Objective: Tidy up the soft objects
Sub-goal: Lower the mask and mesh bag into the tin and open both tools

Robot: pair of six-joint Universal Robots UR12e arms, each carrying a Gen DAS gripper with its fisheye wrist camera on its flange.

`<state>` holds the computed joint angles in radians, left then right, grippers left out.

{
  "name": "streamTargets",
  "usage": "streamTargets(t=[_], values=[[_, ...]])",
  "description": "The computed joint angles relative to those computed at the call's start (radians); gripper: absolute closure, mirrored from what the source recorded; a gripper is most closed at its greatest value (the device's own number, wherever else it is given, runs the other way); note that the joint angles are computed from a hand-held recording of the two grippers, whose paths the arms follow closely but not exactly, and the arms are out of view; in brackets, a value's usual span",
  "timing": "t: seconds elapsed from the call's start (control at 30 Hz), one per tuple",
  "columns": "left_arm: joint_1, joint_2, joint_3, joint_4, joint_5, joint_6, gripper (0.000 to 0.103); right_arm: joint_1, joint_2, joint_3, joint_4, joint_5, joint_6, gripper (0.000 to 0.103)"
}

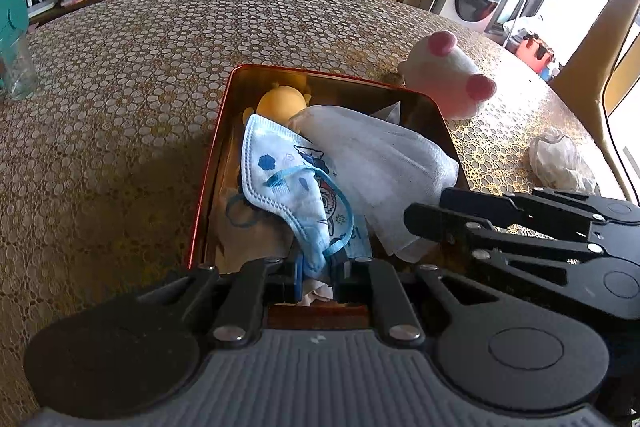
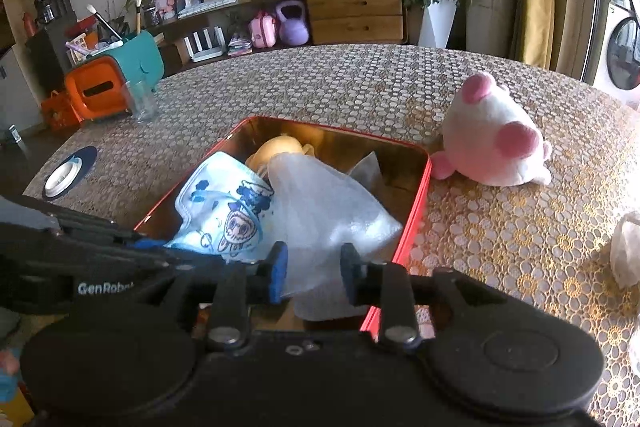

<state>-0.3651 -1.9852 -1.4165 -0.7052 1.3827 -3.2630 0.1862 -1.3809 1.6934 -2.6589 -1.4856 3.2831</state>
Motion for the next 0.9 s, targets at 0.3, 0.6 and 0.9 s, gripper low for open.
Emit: streamTargets(t=[0.3,0.6,0.9], values=[[-0.002,0.009,-0.008,0.001,0.004,-0.025,0.086,-0.005,-0.024,0.017,0.009,0.016,-0.001,0.065],[-0.009,0.022,-0.023,0.036,0.022,-0.027,0.048,-0.026,-0.063,0.047,-0.024,0.058,0.009,0.057],[-0.033,0.059,-0.045,0.098,0.093,-0.017,0.046,-0.061,-0.144,0.11,-0.086,0.094,0.0,0.047]])
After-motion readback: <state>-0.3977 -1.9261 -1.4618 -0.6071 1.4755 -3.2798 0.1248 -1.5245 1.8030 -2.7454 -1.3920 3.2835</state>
